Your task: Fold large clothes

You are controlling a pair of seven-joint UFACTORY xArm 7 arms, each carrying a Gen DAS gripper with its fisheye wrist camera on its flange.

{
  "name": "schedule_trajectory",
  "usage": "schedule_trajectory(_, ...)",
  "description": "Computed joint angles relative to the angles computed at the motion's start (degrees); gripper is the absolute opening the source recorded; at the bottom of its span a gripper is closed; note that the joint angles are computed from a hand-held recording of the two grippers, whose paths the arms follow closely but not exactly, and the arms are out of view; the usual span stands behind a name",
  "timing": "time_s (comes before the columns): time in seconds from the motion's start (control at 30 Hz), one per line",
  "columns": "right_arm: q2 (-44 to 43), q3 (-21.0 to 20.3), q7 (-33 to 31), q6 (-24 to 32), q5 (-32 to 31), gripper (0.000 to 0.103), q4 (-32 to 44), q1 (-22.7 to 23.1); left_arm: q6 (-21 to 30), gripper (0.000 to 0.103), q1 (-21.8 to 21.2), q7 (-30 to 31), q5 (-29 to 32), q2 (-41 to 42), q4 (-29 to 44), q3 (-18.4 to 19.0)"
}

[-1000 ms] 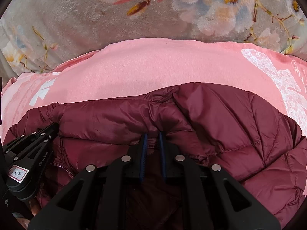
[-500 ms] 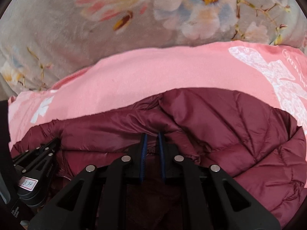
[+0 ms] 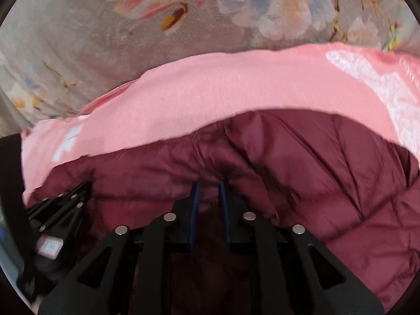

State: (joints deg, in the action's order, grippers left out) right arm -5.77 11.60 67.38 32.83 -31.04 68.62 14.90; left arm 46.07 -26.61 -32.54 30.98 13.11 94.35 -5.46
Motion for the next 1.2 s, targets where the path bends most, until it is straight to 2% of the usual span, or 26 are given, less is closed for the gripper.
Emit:
schedule_trajectory(0.03, -3.06, 1.23, -0.21, -0.16, 0.45, 0.032, -2.38, -1.03, -0.9, 0.016, 1.12, 1.18, -3.03, -2.43, -2.69, -0.43)
schedule_trajectory(0.07, -8.51, 0.5, 0.87, -0.1, -0.5, 0.042, -6.56, 0.35, -3.45, 0.026, 2.93, 3.3, -7.76, -6.57, -7.6, -1.01)
schedule_trajectory(0.1, -13.94, 2.17, 2.53, 0.03, -1.54, 0.059, -10.68, -0.28, -5.39, 0.034, 4.17, 4.81, -10.86, -10.36, -12.01, -1.33)
schedule_trajectory(0.13, -18.56, 3.53, 3.4, 0.32, -1.99, 0.065, -14.07, -0.63, -6.73, 0.05, 5.12, 5.22, -12.28, -14.12, -16.23, -1.53)
schedule_trajectory(0.17, -23.9, 4.61, 3.08, 1.98, -1.1, 0.066, -17.62, -0.06, -8.35, 0.058, 6.2, 5.63, -13.45, -19.45, -21.92, -1.58)
schedule_trajectory(0.23, -32.52, 6.51, 1.69, 7.63, 2.52, 0.067, -22.61, 1.88, -9.18, 0.06, 7.23, 9.78, -17.91, -28.76, -30.77, -0.81)
schedule_trajectory(0.3, -42.98, 8.73, 1.22, 15.17, 7.49, 0.07, -28.24, 5.12, -7.12, 0.062, 7.61, 13.5, -21.54, -36.07, -36.58, 0.16)
schedule_trajectory(0.37, -51.7, 11.69, 1.9, 23.46, 12.42, 0.071, -31.64, 7.66, -3.45, 0.068, 7.75, 17.21, -25.43, -44.71, -42.77, 2.11)
schedule_trajectory(0.47, -63.12, 17.2, 4.76, 36.19, 20.16, 0.075, -34.38, 10.96, 4.58, 0.069, 10.06, 19.85, -28.91, -56.44, -49.96, 4.35)
schedule_trajectory(0.57, -71.25, 21.86, 8.02, 45.44, 27.39, 0.076, -35.35, 13.52, 12.14, 0.069, 13.28, 22.0, -30.94, -66.06, -55.36, 6.0)
schedule_trajectory(0.7, -78.29, 26.4, 13.45, 50.39, 35.17, 0.076, -36.88, 15.25, 19.13, 0.069, 17.8, 24.26, -33.12, -76.75, -61.16, 7.53)
schedule_trajectory(0.8, -81.71, 28.6, 16.3, 50.39, 37.7, 0.076, -37.08, 14.97, 21.89, 0.069, 19.67, 25.52, -35.73, -81.79, -62.99, 8.14)
schedule_trajectory(0.93, -83.39, 28.42, 17.55, 46.77, 39.98, 0.077, -38.3, 14.02, 24.56, 0.069, 19.83, 26.27, -39.12, -82.21, -62.19, 7.77)
schedule_trajectory(0.97, -83.55, 28.37, 17.62, 45.35, 40.46, 0.07, -38.89, 13.92, 24.74, 0.067, 20.01, 26.14, -39.63, -82.18, -62.24, 7.31)
schedule_trajectory(1.0, -83.27, 28.25, 17.59, 45.0, 40.72, 0.056, -38.92, 13.8, 24.3, 0.063, 20.11, 26.06, -39.98, -81.9, -62.16, 6.65)
schedule_trajectory(1.03, -82.82, 28.15, 17.65, 44.66, 40.99, 0.039, -38.77, 13.55, 24.41, 0.044, 19.82, 26.21, -40.62, -82.22, -62.24, 6.6)
schedule_trajectory(1.07, -82.92, 28.07, 17.88, 43.97, 41.36, 0.026, -38.88, 13.67, 25.03, 0.029, 19.56, 26.29, -41.21, -82.48, -62.08, 6.73)
schedule_trajectory(1.1, -83.81, 28.06, 18.56, 42.74, 41.97, 0.013, -39.23, 14.09, 25.57, 0.02, 19.51, 26.4, -41.44, -82.86, -61.73, 6.7)
schedule_trajectory(1.13, -84.08, 28.29, 19.08, 42.87, 41.88, 0.009, -38.5, 13.83, 26.09, 0.007, 19.3, 26.72, -41.7, -83.39, -61.25, 6.81)
schedule_trajectory(1.2, -83.79, 28.83, 18.56, 43.58, 40.79, 0.006, -35.53, 12.93, 27.78, 0.004, 19.12, 27.45, -41.8, -84.72, -59.9, 7.19)
